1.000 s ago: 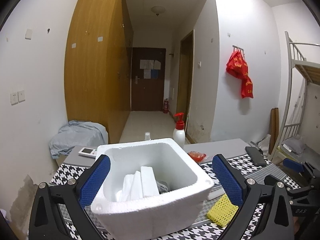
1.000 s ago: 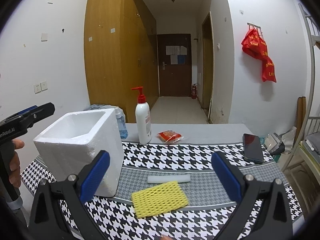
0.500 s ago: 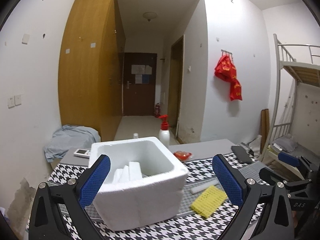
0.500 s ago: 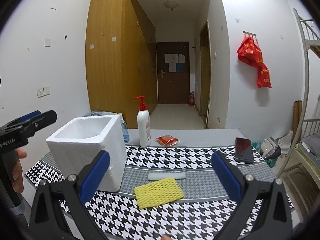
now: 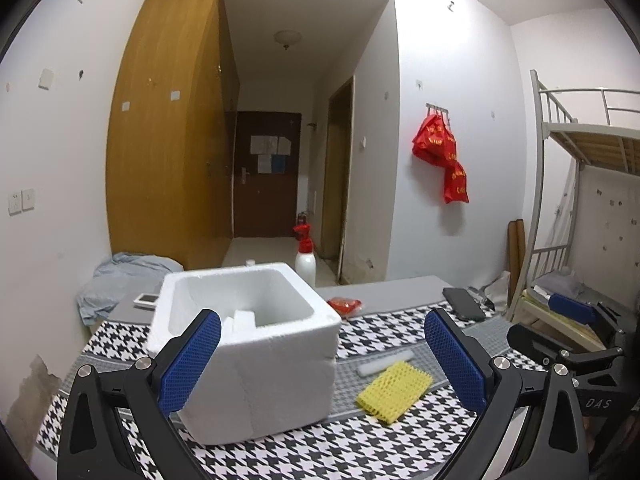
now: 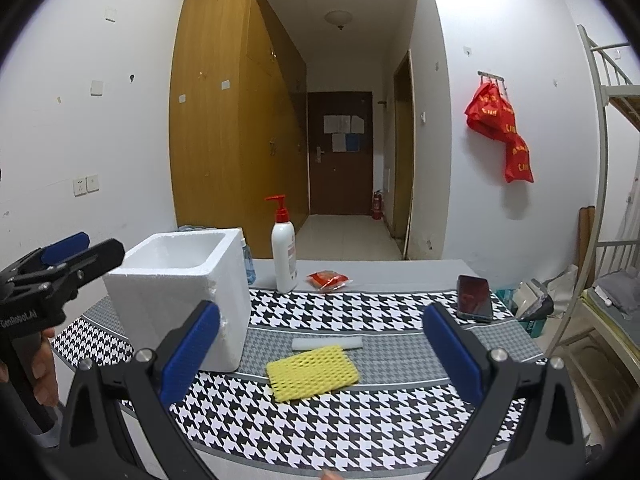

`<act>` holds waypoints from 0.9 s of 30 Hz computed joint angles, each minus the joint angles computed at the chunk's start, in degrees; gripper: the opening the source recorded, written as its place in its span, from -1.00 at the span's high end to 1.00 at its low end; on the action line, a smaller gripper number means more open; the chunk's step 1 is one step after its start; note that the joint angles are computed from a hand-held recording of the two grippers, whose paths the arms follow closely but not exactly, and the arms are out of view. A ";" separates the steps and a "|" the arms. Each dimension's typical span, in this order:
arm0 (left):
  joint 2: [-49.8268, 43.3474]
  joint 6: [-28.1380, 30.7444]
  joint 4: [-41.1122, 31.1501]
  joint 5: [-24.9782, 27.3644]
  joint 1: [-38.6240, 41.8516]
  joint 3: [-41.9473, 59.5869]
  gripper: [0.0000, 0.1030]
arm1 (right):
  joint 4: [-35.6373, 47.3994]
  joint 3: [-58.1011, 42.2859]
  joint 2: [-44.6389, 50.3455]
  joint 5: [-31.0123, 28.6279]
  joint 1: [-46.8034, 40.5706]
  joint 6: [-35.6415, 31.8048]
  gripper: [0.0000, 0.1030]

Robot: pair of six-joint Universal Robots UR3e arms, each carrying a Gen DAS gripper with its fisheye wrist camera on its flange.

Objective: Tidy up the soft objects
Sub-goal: 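Pull both grippers back from the foam box toward the yellow sponge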

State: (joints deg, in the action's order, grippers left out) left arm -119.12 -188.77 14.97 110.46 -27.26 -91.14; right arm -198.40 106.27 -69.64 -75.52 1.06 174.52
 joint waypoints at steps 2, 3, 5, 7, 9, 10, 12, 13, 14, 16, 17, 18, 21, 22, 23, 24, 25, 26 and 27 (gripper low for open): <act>-0.63 -0.32 0.36 -0.42 -0.17 -0.18 -0.98 | -0.97 0.77 0.13 -0.10 -0.19 -0.11 -0.99; -0.99 -0.32 0.98 -0.46 -0.28 -0.35 -0.98 | -1.33 1.10 0.29 -0.08 -0.38 0.01 -0.99; -2.23 -0.11 1.97 0.12 -0.81 0.12 -0.98 | -1.63 1.94 0.23 0.29 -0.89 0.06 -0.99; -3.07 -0.40 2.81 -0.21 -1.13 0.17 -0.98 | -1.68 2.31 0.37 0.13 -1.12 0.07 -0.99; -3.66 -0.92 3.81 -1.78 -0.99 -0.21 -0.98 | -1.91 2.86 0.32 0.18 -1.50 -0.05 -0.99; -3.89 -0.96 3.84 -2.18 -1.01 -0.24 -0.98 | -1.91 3.09 0.20 0.17 -1.70 0.02 -0.99; -4.54 -0.84 3.62 -3.34 -1.04 0.13 -0.98 | -2.07 3.79 -0.24 0.12 -2.02 0.18 -0.99; -4.73 -0.76 3.66 -3.77 -0.98 0.18 -0.98 | -2.10 4.06 -0.42 -0.02 -2.13 0.23 -0.99; -4.85 -0.67 3.72 -4.26 -0.85 0.13 -0.98 | -2.29 4.57 -0.70 -0.10 -2.24 0.16 -0.99; -5.25 -0.52 4.09 -5.81 -0.53 -0.04 -0.98 | -2.41 5.19 -1.04 -0.46 -2.30 0.01 -0.99; -5.34 -0.49 4.28 -6.72 -0.29 -0.28 -0.98 | -2.52 5.45 -1.12 -0.84 -2.20 -0.15 -0.99; -5.55 -0.36 4.51 -7.74 -0.11 -0.35 -0.98 | -2.65 5.61 -1.09 -1.19 -2.07 -0.28 -0.99; -6.58 0.73 4.63 -9.99 0.02 0.33 -0.98 | -2.90 6.25 -1.17 -2.74 -1.56 -0.14 -0.99; -6.86 1.25 4.66 -10.94 0.19 0.59 -0.98 | -2.81 6.32 -1.20 -3.13 -1.48 -0.05 -0.99; -7.14 1.85 4.72 -11.81 0.35 0.89 -0.98 | -2.83 6.43 -1.18 -3.74 -1.37 0.11 -0.99; -7.29 2.37 4.83 -12.71 0.59 1.04 -0.98 | -2.83 6.46 -1.14 -4.56 -1.17 0.43 -0.99; -7.54 3.00 4.59 -13.95 0.89 1.47 -0.98 | -2.73 6.40 -1.11 -5.19 -1.09 0.80 -0.99; -7.96 3.45 4.23 -15.19 1.20 2.12 -0.98 | -2.57 6.52 -1.22 -5.84 -1.06 1.32 -0.99; -8.37 3.75 3.76 -16.24 1.51 2.73 -0.98 | -2.56 6.72 -1.34 -6.14 -1.18 1.75 -0.99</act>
State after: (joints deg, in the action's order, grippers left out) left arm -127.49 -185.01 18.73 94.22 -25.75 -88.41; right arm -200.96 112.99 -70.98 -81.66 -0.12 176.27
